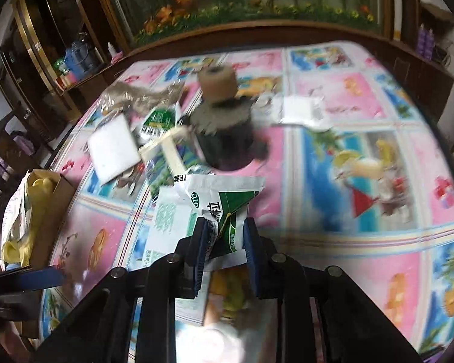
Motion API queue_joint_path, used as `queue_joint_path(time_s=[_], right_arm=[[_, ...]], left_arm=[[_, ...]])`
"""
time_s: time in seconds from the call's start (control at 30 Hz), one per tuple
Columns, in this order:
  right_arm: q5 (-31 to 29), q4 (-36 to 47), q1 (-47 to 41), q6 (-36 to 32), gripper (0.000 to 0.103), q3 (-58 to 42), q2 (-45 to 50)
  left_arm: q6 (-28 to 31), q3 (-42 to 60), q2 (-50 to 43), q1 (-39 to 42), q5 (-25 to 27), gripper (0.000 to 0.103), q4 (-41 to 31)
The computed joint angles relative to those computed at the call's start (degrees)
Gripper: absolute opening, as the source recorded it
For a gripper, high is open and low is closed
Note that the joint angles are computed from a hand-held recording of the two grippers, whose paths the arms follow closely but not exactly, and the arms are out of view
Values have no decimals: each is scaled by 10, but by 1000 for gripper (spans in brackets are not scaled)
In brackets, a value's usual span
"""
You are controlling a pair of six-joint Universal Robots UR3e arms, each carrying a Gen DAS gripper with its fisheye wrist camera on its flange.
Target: Organize soft objects
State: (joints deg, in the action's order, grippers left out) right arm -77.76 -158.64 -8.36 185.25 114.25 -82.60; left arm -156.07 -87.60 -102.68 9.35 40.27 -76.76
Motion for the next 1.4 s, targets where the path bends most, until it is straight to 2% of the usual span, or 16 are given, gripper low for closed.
queue_joint_path(time_s=[0.07, 0.13, 0.2, 0.3, 0.37, 0.43, 0.6, 0.8, 0.9, 1.07, 1.13, 1.2, 1.27, 1.3, 1.33, 1.4], right_arm=[[30, 4, -10, -2, 23, 9, -2], [38, 16, -15, -10, 23, 9, -8], [75, 22, -39, -15, 23, 19, -10], [115, 33, -61, -21, 23, 24, -11], [134, 33, -74, -21, 24, 38, -15], [132, 33, -72, -21, 24, 39, -18], [139, 30, -71, -18, 24, 44, -24], [137, -3, -61, -11, 24, 59, -47], [102, -33, -39, 4, 23, 59, -46], [88, -51, -17, -5, 23, 65, -59], [73, -60, -2, 0, 23, 66, -60], [95, -70, 5, -3, 23, 75, -62], [82, -80, 24, -7, 23, 77, -65], [58, -81, 36, -5, 23, 76, -65], [37, -76, 43, 1, 23, 73, -64], [-10, -50, 55, 9, 23, 60, -57]], left_arm=[[-25, 44, -52, -17, -9, 57, 3], [-65, 65, -86, -29, 2, 56, 36], [-88, 83, -112, -37, 12, 56, 50], [-102, 93, -139, -38, -25, 52, 50], [-99, 120, -164, -45, -36, 30, 17], [-88, 139, -184, -49, -50, 20, -23], [-85, 94, -152, -36, -65, 8, -1], [-60, 42, -108, -3, -102, 4, -3], [-25, 11, -74, 26, -111, 4, -41], [105, -83, 61, 119, -129, 2, -146], [190, -74, 95, 165, -141, 2, -276], [293, -66, 143, 225, -143, 2, -406], [334, -54, 174, 267, -123, 2, -460], [353, -43, 179, 281, -114, 2, -478], [346, -45, 188, 284, -100, 2, -458], [275, -76, 201, 259, -69, 3, -351]])
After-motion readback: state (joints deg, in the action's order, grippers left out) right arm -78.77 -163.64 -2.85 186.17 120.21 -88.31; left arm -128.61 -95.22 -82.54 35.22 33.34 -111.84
